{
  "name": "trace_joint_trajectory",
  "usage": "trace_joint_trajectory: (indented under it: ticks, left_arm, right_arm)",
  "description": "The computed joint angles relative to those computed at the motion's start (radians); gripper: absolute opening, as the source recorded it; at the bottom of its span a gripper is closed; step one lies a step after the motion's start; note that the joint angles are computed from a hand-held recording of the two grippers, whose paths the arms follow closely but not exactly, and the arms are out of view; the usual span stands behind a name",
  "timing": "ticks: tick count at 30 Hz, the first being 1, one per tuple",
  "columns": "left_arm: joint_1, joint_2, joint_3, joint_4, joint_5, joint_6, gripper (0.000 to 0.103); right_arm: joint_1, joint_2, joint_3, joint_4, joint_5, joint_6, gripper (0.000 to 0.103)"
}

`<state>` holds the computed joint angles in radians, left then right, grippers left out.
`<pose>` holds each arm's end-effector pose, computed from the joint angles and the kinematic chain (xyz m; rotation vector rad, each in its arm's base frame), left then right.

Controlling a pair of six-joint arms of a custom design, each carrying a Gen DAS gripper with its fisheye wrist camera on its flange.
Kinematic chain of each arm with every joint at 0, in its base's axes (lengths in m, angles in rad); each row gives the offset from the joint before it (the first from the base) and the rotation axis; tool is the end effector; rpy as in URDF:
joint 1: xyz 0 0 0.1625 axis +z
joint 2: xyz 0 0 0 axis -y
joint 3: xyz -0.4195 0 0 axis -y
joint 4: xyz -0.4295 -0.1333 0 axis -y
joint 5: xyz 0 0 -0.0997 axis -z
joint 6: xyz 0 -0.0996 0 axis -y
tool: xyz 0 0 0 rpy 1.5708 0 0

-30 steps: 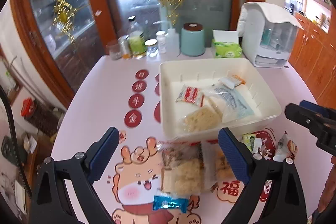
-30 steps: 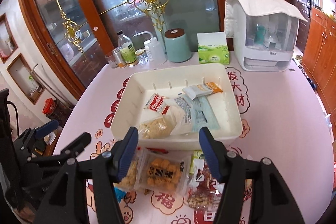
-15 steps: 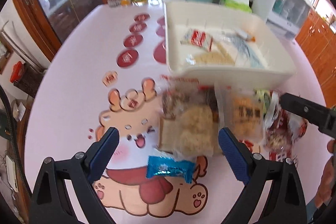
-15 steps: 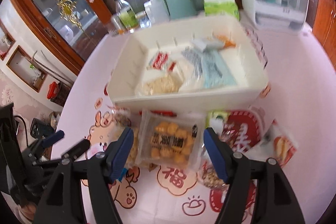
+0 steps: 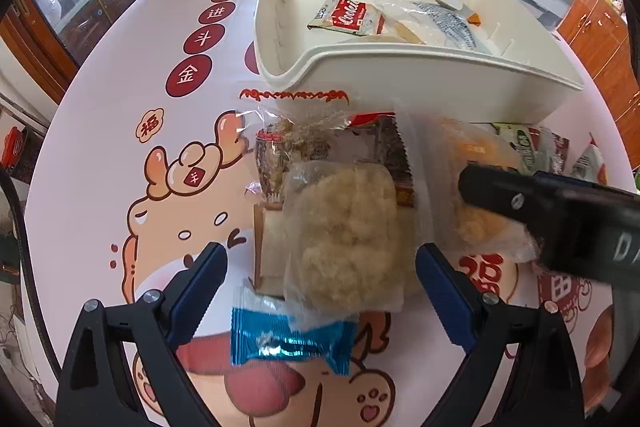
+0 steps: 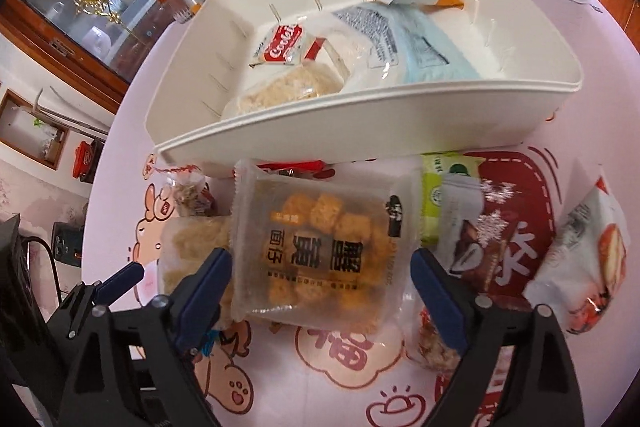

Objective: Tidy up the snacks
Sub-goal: 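Grasp another puffed-rice bag with left gripper while right grasps the yellow-orange snack bag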

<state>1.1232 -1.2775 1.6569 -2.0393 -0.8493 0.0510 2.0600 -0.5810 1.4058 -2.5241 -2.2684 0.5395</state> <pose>-0.0915 -0.6507 0.3394 0.5613 2.3706 -0.2875 0.4140 -0.6302 0.0144 -0.1228 -2.5286 0.5946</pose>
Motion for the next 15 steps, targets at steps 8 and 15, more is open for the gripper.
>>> trace_joint_trajectory:
  ticks: [8,15]
  left_arm:
    - [0.029,0.039,-0.036,0.003,-0.019,0.01,0.095]
    - [0.044,0.059,-0.055,0.029,-0.037,0.004,0.079]
  right_arm:
    - [-0.019,0.036,-0.041,0.038,-0.002,0.036,0.103]
    - [-0.018,0.068,-0.098,0.118,-0.036,0.051,0.103]
